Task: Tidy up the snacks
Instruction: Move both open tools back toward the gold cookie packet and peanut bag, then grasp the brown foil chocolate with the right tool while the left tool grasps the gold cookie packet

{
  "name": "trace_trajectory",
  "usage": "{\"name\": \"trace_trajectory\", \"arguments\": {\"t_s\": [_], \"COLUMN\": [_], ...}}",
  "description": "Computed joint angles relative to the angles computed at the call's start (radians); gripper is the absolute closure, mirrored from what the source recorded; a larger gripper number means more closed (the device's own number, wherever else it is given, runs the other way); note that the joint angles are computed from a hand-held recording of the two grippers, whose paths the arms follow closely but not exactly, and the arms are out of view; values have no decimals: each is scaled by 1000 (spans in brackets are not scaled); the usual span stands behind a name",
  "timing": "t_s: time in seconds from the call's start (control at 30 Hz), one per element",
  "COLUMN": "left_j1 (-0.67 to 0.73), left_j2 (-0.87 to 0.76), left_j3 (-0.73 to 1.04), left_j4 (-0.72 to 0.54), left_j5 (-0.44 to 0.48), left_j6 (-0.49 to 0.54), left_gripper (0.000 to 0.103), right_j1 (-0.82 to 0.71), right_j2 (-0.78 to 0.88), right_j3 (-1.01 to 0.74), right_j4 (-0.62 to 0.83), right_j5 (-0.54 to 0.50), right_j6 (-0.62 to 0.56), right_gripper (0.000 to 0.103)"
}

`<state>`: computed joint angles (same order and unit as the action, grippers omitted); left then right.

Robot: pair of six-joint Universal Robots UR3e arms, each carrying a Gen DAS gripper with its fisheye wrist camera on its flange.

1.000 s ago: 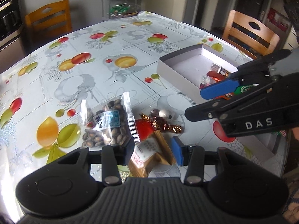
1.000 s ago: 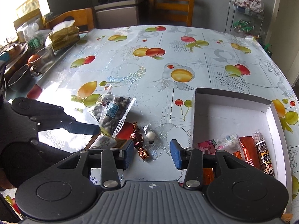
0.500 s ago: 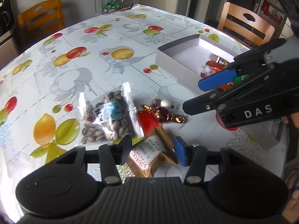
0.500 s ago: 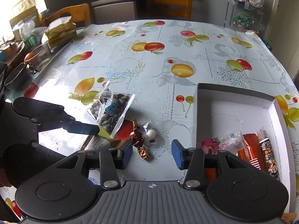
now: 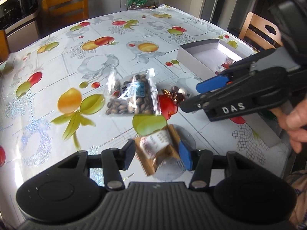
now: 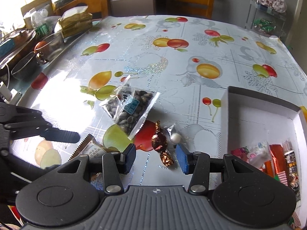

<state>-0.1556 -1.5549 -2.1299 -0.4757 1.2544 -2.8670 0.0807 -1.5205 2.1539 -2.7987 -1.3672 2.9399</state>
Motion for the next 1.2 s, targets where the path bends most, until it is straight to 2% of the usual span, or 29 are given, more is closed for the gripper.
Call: {"name": "trace_trajectory", "arguments": {"t_s": [0.2,0.63,1.2], "left_j1": [18,-74,-86], "left_j2": [38,-98,-158], "left_j3": [-17,91,92], "left_j4": [-28,-4,29], "left_j5": [1,80,83], "left_j6": [-10,-90,-132], "left_gripper": [54,54,54], "right_j1": [17,27,39], "right_j2": [58,129,168], "right_j3": [-24,-50,-82], "right_j4": [-47,-58,-57], "right_j5": [6,-4,-13], "right_j6": [-5,-43,-44], "right_gripper": [56,56,56]}}
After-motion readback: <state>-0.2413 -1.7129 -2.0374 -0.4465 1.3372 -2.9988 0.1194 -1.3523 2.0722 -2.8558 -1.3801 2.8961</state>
